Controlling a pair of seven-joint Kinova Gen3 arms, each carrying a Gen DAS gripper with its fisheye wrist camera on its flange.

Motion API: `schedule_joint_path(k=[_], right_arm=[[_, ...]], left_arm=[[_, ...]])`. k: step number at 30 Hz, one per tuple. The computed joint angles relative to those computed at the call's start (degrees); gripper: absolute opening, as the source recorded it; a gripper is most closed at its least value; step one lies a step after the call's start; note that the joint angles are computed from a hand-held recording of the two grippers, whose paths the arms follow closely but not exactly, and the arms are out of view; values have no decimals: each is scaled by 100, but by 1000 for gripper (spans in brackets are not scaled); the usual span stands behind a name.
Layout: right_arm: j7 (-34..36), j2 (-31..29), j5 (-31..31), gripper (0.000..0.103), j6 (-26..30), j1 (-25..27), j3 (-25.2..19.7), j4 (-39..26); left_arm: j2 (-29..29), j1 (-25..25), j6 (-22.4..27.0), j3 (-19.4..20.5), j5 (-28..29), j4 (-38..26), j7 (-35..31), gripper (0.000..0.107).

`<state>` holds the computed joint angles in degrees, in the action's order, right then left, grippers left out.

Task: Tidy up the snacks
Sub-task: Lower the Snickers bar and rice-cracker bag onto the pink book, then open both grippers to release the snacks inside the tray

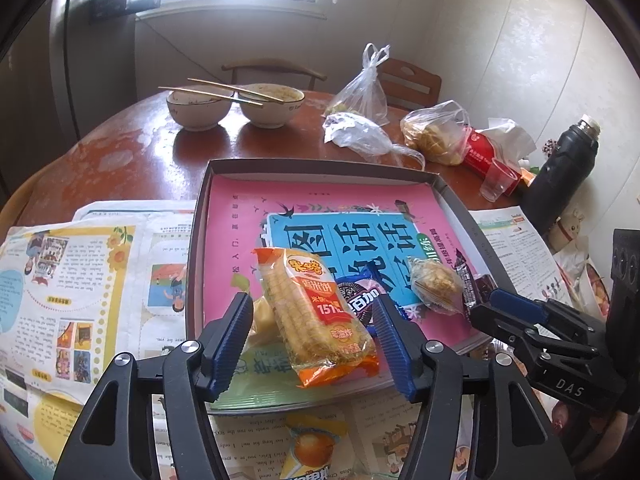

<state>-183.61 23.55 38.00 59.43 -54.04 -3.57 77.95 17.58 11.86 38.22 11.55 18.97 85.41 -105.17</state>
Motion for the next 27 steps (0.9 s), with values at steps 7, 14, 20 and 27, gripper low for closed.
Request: schedule_joint_path(k=[7,14,20,27], right_arm=[[-206,-49,295,56,126,-159,24,8],[-378,-105,451,57,307,-220,-21,25],[-597,-173,608,60,474,-283,-65,72],[-653,-194,695,61,532,-303,-149,77]], left_arm=[[-75,-62,-26,23,110,63,-82,65],[-157,-122,-48,1,210,150,-127,65],[-251,-186,-99,-7,315,251,-194,65],[-346,-213,-142,-17,390,344,-277,65]])
